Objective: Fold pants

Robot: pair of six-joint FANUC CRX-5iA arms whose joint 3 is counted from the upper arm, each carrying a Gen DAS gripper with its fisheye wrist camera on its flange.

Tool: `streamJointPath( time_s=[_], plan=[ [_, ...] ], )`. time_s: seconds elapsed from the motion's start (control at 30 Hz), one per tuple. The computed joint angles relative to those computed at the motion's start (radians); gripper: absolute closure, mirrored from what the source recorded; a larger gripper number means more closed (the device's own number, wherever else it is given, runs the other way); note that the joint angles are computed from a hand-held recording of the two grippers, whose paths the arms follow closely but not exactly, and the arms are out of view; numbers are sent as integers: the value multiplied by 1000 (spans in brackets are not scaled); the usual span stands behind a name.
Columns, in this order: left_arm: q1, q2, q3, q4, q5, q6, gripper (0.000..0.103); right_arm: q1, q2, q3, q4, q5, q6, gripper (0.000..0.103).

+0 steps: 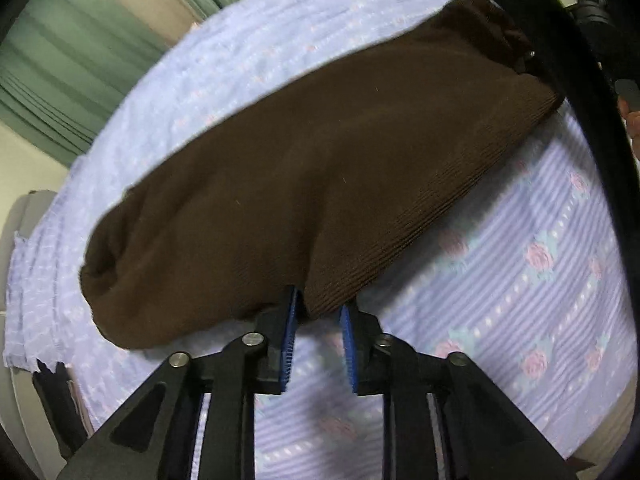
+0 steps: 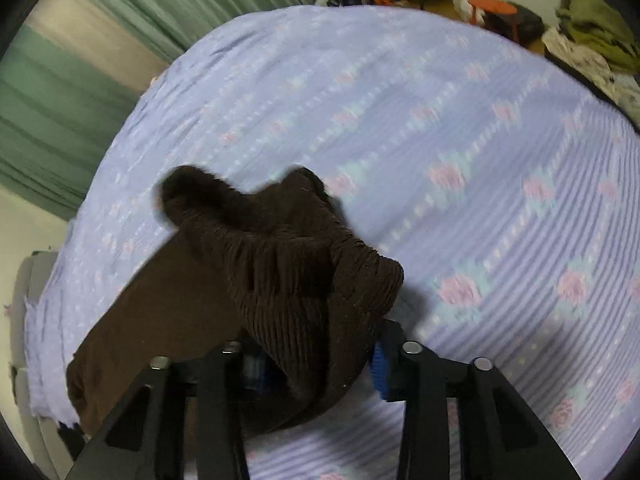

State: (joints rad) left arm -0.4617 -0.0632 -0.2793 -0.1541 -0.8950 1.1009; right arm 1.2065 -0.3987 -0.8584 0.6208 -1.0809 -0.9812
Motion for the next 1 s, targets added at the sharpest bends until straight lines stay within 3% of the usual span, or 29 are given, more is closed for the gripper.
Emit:
streamJointPath(
  time_s=[0.07,0.1,0.13,0.17,0.23,0.37,0.47,0.5,0.53,0.6,0.67,0.77,0.9,0.97,1.0],
  plan=[
    [17,-22,-9,34,-5,-24,71,28,14,30,-14,-72,23,41],
    [26,-40,-16,50,-2,-48,60,44,53,92,-57,-171,86,31],
    [31,-60,-26,63,11,-69,48,53,76,129,-69,-241,121,27],
    [41,-86,-40,82,31,-96,44,75,113,177,-71,-339,161,26],
    [54,-128,-69,122,84,-146,39,99,151,218,-1,-438,244,17],
    [40,-122,-91,143,222,-182,38,-15,132,196,134,-309,465,17],
    [27,-60,-55,151,259,-161,38,-145,138,176,156,-152,520,18],
    [11,-52,-39,140,251,-127,38,-182,145,177,132,-111,536,30],
    [12,-42,-32,151,255,-120,38,-227,138,166,101,-53,555,53],
    [11,-13,4,172,241,-99,38,-283,118,140,41,31,559,74],
    [14,-3,14,201,236,-91,38,-277,81,90,73,65,472,76],
    [14,-2,12,227,234,-110,38,-206,62,98,85,-25,425,77],
    [-2,26,32,169,209,-87,38,-211,92,156,12,-102,508,77],
    [12,52,46,164,184,-74,38,-282,114,158,-78,-30,555,69],
    [10,69,67,142,153,-43,38,-293,120,148,-83,-16,555,53]
  ],
)
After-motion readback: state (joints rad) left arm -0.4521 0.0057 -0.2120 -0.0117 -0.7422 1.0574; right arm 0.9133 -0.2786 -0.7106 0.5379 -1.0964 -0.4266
